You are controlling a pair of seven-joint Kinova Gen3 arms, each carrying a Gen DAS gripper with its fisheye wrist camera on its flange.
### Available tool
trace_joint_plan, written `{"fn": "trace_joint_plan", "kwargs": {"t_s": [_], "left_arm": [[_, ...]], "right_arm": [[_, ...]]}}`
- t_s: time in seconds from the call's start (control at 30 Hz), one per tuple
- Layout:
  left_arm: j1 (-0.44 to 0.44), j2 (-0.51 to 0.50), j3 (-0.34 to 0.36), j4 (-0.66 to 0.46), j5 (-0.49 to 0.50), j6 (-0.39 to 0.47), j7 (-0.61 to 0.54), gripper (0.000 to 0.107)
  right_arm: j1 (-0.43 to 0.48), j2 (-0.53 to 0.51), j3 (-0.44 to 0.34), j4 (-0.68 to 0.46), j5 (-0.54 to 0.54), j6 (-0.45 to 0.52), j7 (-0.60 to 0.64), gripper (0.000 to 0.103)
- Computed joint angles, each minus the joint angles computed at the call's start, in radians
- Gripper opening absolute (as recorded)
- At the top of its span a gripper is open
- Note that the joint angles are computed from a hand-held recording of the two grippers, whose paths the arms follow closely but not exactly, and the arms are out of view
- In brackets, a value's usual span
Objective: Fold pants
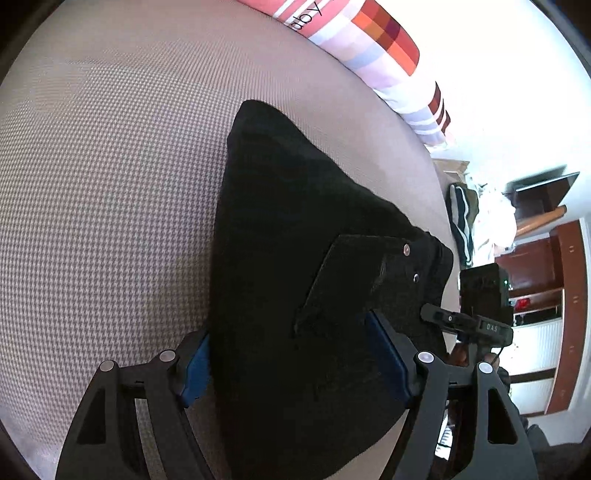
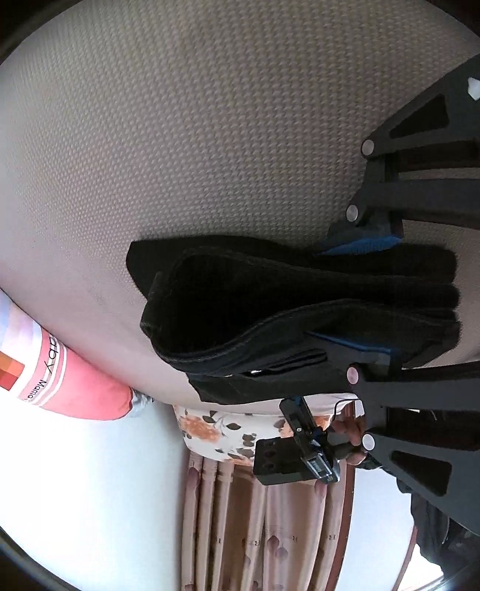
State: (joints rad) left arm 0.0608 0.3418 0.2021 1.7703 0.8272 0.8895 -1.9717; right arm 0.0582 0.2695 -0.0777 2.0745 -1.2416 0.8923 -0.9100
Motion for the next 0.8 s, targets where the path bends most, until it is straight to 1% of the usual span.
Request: {"fn": "trace_joint_plan", "kwargs": {"t_s": [0.03,0.07,0.1,0.13,0.2,0.27,0.37,0.4,0.43,0.47,0.5,0.53,0.57,0.67,0.7,0.73,0.8], "left_arm": [[-0.015,-0.003,0.017,0.005,-0.005,-0.006,0.004,0.075],[-0.031,-0.003,0.049,0.004,-0.025,-0.025,0.02,0.075],[-0.029,-0.005,0.066,0.001,-0.047,-0.047,0.041,0.075],[-0.009,-0.015,0.065,-0.003,-0.085,-0.064,0.077,0.075],[0.077,-0.042,0.019,-0.002,-0.167,-0.109,0.143,0.07],[0.17,-0.072,-0.036,0.017,-0.248,-0.164,0.178,0.061],[0.304,-0.09,-0.124,0.013,-0.37,-0.196,0.283,0.056],[0.327,-0.091,-0.132,0.009,-0.408,-0.202,0.323,0.054],[0.331,-0.094,-0.126,0.008,-0.441,-0.204,0.357,0.05],[0.317,-0.097,-0.102,0.007,-0.47,-0.208,0.391,0.045],[0.285,-0.101,-0.059,0.011,-0.498,-0.215,0.423,0.042],[0.269,-0.106,-0.035,0.012,-0.521,-0.218,0.452,0.038],[0.269,-0.108,-0.03,0.011,-0.537,-0.219,0.472,0.034],[0.294,-0.127,-0.032,0.02,-0.602,-0.23,0.535,0.026],[0.304,-0.136,-0.033,0.026,-0.626,-0.234,0.557,0.025],[0.306,-0.143,-0.031,0.032,-0.638,-0.238,0.567,0.024],[0.302,-0.157,-0.024,0.04,-0.644,-0.243,0.574,0.021]], "right_arm": [[0.0,0.005,-0.002,-0.001,-0.009,-0.002,0.007,0.034],[-0.005,0.01,-0.008,-0.001,-0.028,-0.016,0.022,0.034],[-0.007,0.007,-0.009,0.003,-0.036,-0.022,0.025,0.033],[-0.009,0.004,-0.008,0.008,-0.043,-0.029,0.027,0.033],[-0.029,-0.019,-0.008,0.018,-0.033,-0.067,0.0,0.032],[-0.062,-0.056,-0.009,0.027,-0.002,-0.125,-0.055,0.032],[-0.109,-0.105,-0.014,0.034,0.066,-0.208,-0.154,0.032],[-0.118,-0.117,-0.017,0.04,0.076,-0.229,-0.175,0.032],[-0.124,-0.125,-0.019,0.044,0.083,-0.241,-0.189,0.032],[-0.129,-0.133,-0.02,0.046,0.09,-0.249,-0.202,0.031],[-0.134,-0.143,-0.021,0.048,0.098,-0.256,-0.216,0.03],[-0.136,-0.147,-0.031,0.045,0.114,-0.268,-0.243,0.029],[-0.156,-0.159,-0.022,0.041,0.146,-0.277,-0.283,0.029],[-0.187,-0.177,-0.026,0.021,0.225,-0.302,-0.386,0.027],[-0.196,-0.187,-0.027,0.014,0.256,-0.307,-0.422,0.026],[-0.208,-0.188,-0.032,0.005,0.274,-0.316,-0.454,0.025],[-0.215,-0.197,-0.036,-0.001,0.276,-0.321,-0.474,0.024]]}}
